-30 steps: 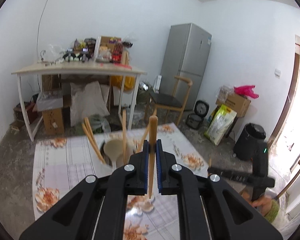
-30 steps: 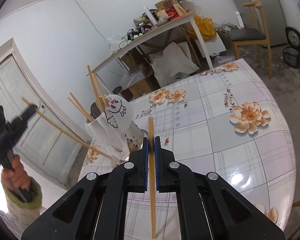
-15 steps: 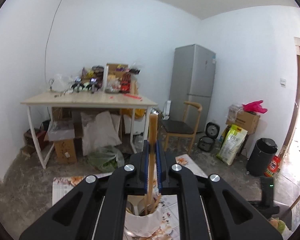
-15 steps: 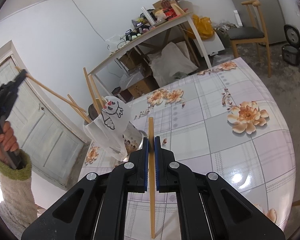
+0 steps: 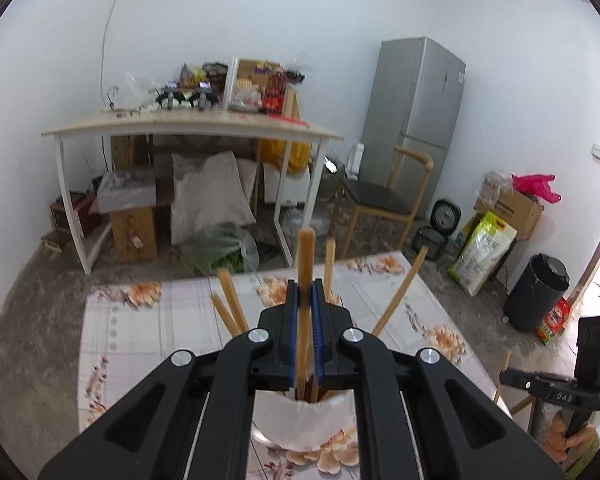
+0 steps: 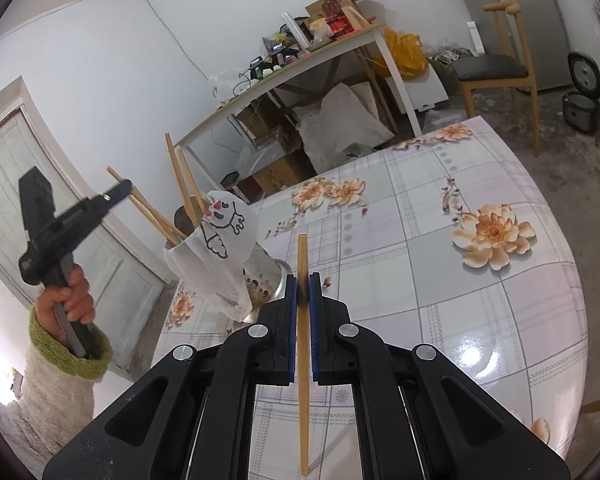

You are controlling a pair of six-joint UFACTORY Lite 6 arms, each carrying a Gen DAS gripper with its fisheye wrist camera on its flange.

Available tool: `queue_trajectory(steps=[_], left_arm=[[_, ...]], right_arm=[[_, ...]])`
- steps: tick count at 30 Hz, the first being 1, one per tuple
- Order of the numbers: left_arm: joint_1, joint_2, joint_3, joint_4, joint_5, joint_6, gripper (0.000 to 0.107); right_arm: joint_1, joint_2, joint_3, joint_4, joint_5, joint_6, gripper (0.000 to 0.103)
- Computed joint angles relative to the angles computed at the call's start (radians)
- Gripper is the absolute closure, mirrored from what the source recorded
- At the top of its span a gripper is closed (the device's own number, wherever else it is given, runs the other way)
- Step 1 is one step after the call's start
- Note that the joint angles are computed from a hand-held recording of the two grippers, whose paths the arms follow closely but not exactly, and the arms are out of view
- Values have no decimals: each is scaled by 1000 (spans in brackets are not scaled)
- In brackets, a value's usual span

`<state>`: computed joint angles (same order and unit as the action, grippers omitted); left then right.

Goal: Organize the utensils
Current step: 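Lower the chopstick into the holder and open the left tool while the right tool holds its chopstick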

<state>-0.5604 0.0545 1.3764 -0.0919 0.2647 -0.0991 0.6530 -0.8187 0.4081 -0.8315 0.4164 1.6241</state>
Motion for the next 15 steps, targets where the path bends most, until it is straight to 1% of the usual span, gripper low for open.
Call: queue_trajectory(steps=[1,4,6,11,13,15], left_arm=[[-2,12,-3,-15,1,11,101],[-21,51,-13,32,4,-38,101],[-34,46,-41,109,-21,-115,101],[-41,41,-53,163,-19,-170,100],[-38,31,-65,105,-17,-120,100],[-36,15,-80,64,-10,-81,91]], right_arm=[[0,1,0,0,0,1,99],[3,3,2,-4,2,4,99],[4,3,1,-7,2,9,99],[9,3,2,-18,8,20,99],[19,1,4,-30,20,30,99],[23,0,11,-33,28,29,99]])
